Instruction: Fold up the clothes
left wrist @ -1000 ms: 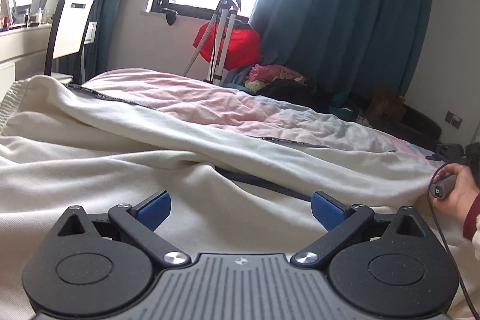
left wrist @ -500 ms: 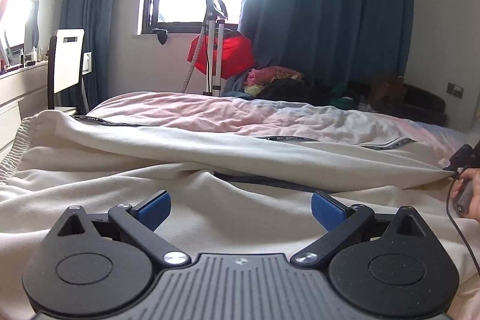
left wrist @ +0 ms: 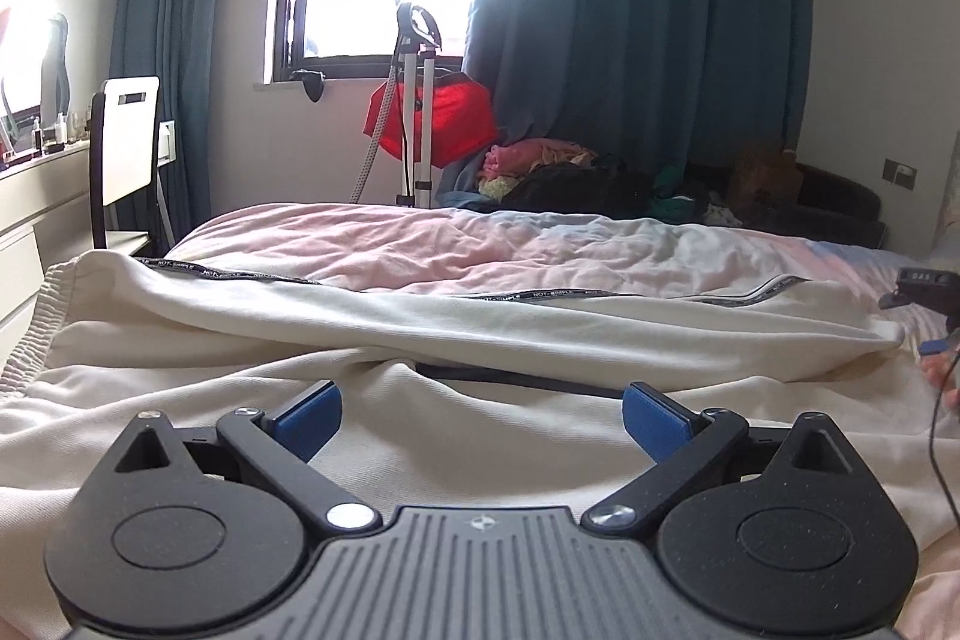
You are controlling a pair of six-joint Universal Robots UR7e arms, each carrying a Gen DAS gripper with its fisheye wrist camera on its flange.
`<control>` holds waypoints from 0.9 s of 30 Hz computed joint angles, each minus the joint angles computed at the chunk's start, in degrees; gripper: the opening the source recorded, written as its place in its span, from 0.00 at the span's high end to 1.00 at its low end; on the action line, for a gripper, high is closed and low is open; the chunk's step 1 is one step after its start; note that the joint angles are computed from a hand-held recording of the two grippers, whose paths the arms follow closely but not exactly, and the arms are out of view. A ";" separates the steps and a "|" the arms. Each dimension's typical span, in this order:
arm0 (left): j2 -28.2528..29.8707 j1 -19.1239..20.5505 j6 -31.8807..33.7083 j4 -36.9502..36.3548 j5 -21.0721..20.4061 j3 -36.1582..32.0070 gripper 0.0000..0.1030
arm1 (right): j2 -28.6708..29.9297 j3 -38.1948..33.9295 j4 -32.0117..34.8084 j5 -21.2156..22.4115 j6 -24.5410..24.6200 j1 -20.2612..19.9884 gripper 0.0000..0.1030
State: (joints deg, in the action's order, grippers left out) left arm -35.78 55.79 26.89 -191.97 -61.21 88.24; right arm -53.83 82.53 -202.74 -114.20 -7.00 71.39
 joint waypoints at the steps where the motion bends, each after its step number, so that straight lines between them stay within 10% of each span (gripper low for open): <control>1: -0.46 -0.10 0.09 -0.44 -0.15 0.63 0.02 | -1.13 2.25 -1.24 -0.61 -2.67 1.21 0.08; 9: -6.13 -1.88 1.78 -5.55 -1.62 7.96 0.02 | -6.85 20.08 -14.56 -2.19 -18.73 11.79 0.08; 27: -2.62 -2.43 8.25 1.19 -5.78 9.17 0.02 | 0.62 25.37 -43.51 -13.85 -9.74 16.80 0.08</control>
State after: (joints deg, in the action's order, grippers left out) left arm -38.40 53.36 35.14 -190.78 -67.00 97.41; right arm -53.22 107.89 -246.26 -128.05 -16.74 88.19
